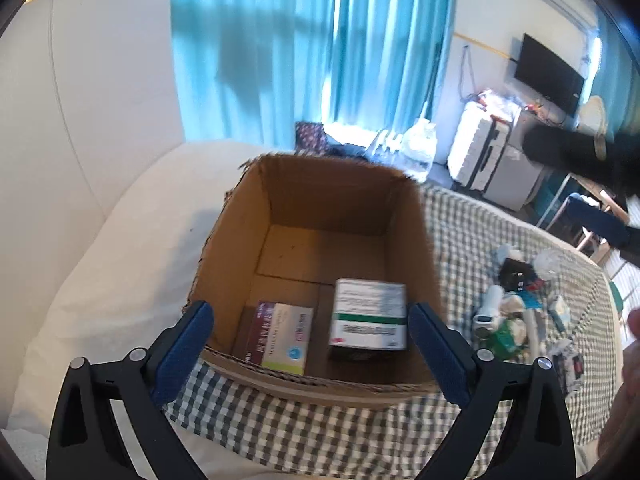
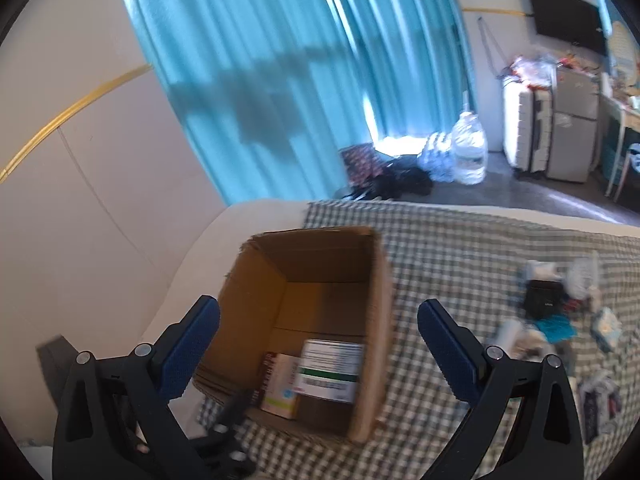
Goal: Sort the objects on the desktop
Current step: 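Carry both medicine boxes to the cardboard box and release them inside, then move both tools back over the cluttered bed cover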
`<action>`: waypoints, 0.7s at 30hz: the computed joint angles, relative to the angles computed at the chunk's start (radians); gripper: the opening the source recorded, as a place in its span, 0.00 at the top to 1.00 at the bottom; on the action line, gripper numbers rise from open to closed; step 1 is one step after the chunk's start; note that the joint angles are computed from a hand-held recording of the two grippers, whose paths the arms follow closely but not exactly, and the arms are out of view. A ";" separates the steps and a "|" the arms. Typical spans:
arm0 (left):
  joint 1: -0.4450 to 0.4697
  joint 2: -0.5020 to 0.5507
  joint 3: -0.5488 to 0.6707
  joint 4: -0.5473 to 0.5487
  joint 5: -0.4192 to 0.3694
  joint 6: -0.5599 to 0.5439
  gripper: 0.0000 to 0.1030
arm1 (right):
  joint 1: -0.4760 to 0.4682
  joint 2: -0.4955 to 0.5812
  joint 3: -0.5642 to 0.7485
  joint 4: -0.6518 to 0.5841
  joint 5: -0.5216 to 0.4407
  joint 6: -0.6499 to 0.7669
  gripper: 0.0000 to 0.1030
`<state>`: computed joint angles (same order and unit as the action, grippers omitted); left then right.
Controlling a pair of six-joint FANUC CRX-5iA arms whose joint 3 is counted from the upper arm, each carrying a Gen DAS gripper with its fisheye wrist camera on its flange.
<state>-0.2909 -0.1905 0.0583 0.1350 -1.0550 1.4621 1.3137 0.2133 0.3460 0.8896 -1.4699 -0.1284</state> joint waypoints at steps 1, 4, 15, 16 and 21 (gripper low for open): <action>-0.013 -0.011 -0.001 0.003 0.004 0.001 0.01 | 0.017 -0.013 -0.017 0.018 -0.029 -0.015 0.03; -0.070 -0.029 0.013 -0.022 0.002 0.039 0.00 | 0.092 -0.076 -0.092 0.071 -0.151 -0.072 0.03; -0.359 -0.005 0.055 -0.149 -0.019 0.230 0.00 | 0.449 -0.283 -0.331 -0.008 -0.656 -0.378 0.03; -0.383 0.000 0.055 -0.162 -0.018 0.250 0.00 | 0.489 -0.307 -0.359 -0.052 -0.697 -0.442 0.03; -0.481 0.040 0.037 -0.188 0.000 0.321 0.00 | 0.607 -0.393 -0.453 -0.219 -0.809 -0.658 0.03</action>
